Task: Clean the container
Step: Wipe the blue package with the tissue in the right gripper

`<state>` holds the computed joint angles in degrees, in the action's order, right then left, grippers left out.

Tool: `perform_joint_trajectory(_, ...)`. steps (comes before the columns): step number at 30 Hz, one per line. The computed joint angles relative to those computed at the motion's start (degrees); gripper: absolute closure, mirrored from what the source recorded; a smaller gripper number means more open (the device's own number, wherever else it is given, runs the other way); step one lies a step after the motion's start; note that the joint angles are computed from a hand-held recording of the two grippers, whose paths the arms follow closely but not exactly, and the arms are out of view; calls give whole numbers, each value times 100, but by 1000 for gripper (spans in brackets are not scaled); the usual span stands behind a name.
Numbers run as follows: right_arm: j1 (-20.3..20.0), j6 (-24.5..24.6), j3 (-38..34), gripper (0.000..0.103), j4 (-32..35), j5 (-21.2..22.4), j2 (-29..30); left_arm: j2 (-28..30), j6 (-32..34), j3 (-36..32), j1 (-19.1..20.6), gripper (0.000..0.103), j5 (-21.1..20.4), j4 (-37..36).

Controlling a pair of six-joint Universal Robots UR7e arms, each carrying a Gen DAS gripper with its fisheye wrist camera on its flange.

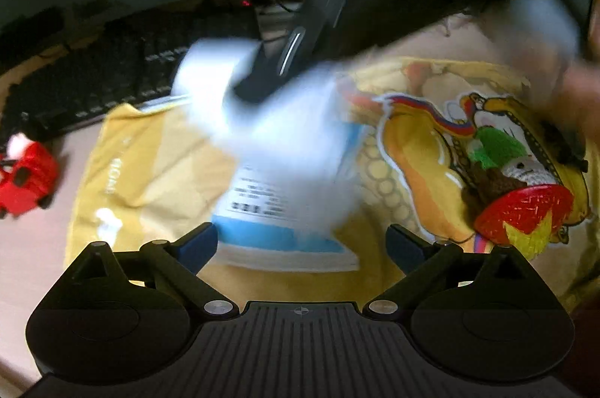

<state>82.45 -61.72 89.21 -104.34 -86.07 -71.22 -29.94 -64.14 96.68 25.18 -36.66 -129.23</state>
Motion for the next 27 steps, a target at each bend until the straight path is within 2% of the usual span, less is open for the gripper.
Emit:
perform_joint_trajectory(2, 59, -302, 390, 97, -466, -485, -55, 49, 42, -37, 11, 4, -56, 15)
perform_joint_trajectory(5, -17, -623, 474, 97, -757, -632, -172, 81, 121, -11, -4, 3, -88, -104)
perform_joint_trajectory(11, 20, -501, 404, 97, -1612, -881, -129, 62, 183, -39, 6, 2, -134, -188)
perform_joint_trajectory(13, 61, -326, 240, 97, -1476, -690, -29, 47, 216, -42, 18, 2, -213, -223)
perform_joint_trajectory(17, 237, -16, -66, 97, -777, -256, 293, 73, 150, -128, 77, 2, -382, -79)
perform_joint_trajectory(21, 396, -46, 123, 97, -1118, -765, 514, 105, 184, -133, 86, 2, -386, -160)
perform_joint_trajectory(24, 352, -302, 224, 97, -1484, -973, 482, 121, 235, -98, 83, 1, -381, -309)
perform_joint_trajectory(27, 279, -324, 208, 97, -1954, -1165, 490, 150, 325, -111, 76, 1, -392, -385)
